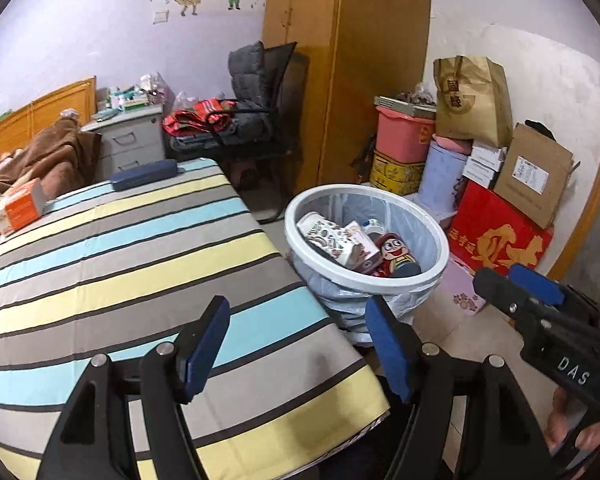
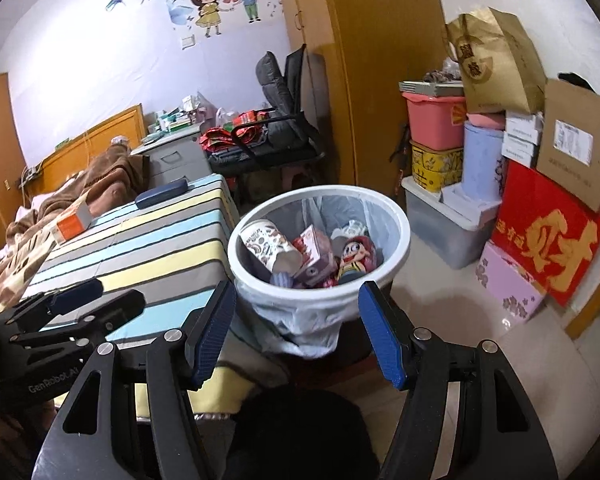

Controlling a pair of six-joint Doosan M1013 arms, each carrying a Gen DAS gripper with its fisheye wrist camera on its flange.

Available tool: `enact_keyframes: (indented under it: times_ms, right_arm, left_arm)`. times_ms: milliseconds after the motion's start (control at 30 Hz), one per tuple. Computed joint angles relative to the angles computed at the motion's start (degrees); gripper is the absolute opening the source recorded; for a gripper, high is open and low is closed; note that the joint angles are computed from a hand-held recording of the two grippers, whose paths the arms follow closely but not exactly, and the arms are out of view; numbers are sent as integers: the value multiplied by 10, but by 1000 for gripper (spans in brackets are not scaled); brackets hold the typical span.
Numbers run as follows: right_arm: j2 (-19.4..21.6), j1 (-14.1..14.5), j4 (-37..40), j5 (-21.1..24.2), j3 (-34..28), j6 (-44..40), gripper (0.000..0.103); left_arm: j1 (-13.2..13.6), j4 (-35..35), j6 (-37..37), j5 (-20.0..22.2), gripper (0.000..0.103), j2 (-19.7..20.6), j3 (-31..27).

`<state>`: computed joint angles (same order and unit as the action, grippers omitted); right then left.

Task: Collect trash

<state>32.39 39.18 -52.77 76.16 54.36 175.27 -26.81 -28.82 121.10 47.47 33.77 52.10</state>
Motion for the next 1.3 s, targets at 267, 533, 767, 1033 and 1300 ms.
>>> enact_keyframes:
  times_ms: [267,533,767,1033,1300]
  right_arm:
    - [12,12,-11,17,-14,9,65]
    - [23,17,-15,40,-29,6,65]
    - [26,20,-18,45,-34,8,65]
    - [26,20,-16,49,-36,8,65]
    - [25,21,-16,49,-35,7,65]
  left_arm:
    - [-1,13,-2,-43,73,-19,38]
    - [-5,39,-20,-72,73,-30,58]
    - [-4,41,-22,-74,73,-32,62]
    - [-5,45,-28,-78,73,-33,64]
    - [-4,43,-27,-77,73,-32,63]
